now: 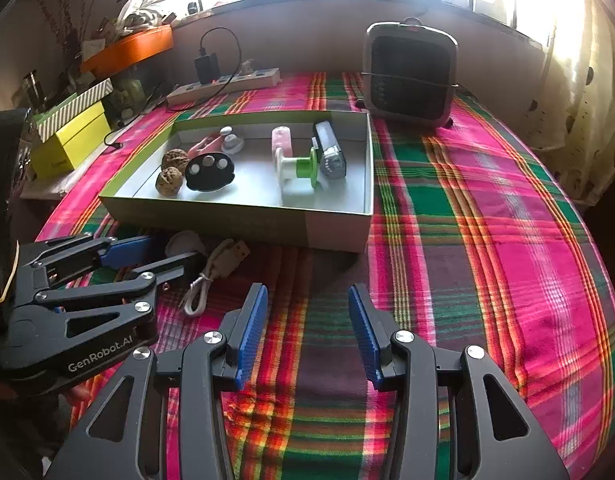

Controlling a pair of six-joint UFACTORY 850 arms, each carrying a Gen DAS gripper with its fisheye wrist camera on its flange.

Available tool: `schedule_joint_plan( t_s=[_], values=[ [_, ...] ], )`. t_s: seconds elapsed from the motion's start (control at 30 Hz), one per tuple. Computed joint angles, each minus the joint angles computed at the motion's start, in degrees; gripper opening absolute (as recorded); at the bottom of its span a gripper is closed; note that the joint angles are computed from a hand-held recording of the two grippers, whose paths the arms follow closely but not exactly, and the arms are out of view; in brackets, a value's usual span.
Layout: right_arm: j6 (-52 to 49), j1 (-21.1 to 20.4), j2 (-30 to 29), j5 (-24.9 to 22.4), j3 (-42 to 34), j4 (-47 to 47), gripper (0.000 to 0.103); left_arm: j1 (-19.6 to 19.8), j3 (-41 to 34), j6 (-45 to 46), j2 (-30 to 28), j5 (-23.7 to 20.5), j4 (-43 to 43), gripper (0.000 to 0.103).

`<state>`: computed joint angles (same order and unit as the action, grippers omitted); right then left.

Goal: Organize objects
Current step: 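Close the left gripper on the white cap while the right closes on the USB cable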

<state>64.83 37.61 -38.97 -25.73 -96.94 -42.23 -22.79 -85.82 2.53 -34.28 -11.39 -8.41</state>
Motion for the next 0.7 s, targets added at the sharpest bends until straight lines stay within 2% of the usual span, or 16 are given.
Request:
schedule_joint_plan(
  t_s=[0.17, 0.3, 0.47, 0.7],
  values=[
    [-0.9, 0.2, -0.5, -0.4, -0.6, 0.6, 0.044, 0.2, -0.7, 0.4, -0.4, -0.2, -1.0, 0.035],
    [-0.9, 0.2, -0.7, -0.8, -0.9, 0.6, 0.044, 0.4, -0.3, -1.0, -0.3, 0.1, -0.3, 0.028],
    [-1.7, 0.5, -1.0, -0.9, -1.6, 1.1, 0.044, 0.9, 0.6, 5.1, 0.3, 0.4, -6.9, 0.026],
    [-4.4, 0.9, -1.9, -0.3, -3.5, 2.8, 0.044, 1.3, 2.7, 2.0, 1.7, 1.5, -4.2, 0.026]
  ],
)
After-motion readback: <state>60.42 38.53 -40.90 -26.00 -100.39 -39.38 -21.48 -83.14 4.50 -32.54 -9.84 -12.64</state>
